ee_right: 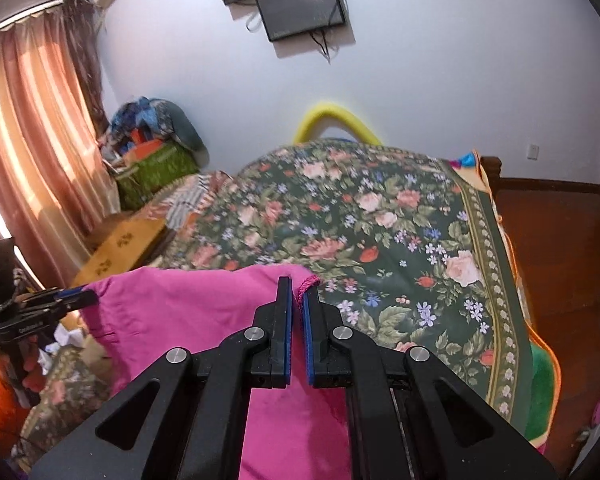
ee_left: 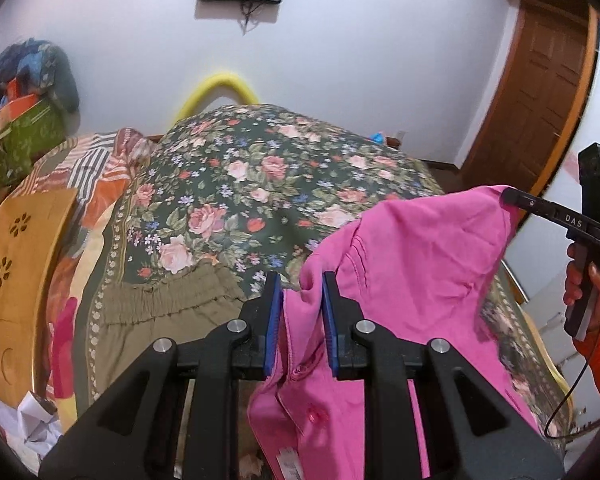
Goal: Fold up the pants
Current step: 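Lift the pink pants with both grippers and fold them over onto themselves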
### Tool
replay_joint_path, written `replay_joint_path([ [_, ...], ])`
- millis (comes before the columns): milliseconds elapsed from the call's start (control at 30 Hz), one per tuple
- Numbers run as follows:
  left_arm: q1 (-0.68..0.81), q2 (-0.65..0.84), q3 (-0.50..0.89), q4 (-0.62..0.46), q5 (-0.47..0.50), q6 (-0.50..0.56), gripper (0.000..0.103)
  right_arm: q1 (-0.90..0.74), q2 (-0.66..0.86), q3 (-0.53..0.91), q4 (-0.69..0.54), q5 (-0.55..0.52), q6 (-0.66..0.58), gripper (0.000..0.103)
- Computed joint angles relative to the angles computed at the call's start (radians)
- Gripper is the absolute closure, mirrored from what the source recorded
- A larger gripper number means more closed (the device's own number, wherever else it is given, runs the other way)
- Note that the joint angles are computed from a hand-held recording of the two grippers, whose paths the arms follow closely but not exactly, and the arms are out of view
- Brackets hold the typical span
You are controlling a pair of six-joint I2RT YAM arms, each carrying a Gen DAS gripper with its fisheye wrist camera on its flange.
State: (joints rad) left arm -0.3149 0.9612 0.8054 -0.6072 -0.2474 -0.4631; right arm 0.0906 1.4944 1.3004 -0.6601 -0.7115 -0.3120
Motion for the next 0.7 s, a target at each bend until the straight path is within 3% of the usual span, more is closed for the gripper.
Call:
replay_joint_path([
  [300,-0.358,-0.123,0.059,-0.254,-0.225,-0.191,0.083,-0.16,-0.194,-0.071,-0.265,-0.151,-0.171,0.099],
  [500,-0.732,-0.107,0.139,-0.496,-0.434,-0.498,0.083,-0.315,-0.292,-0.101,-0.529,-0.234,-0.403,0.099],
  [600,-0.94,-0.038,0.182,-0.632,-0.55,-0.674,0.083,-0.413,-0.308,-0.105,-0.702,-0.276,-0.576,0.099],
  [700,-1.058,0.026,0.208,-0.722,-0.58,-0.807,0.083,-0.519,-0.304,-0.112,-0.892,-0.285,-0.787,0.099],
])
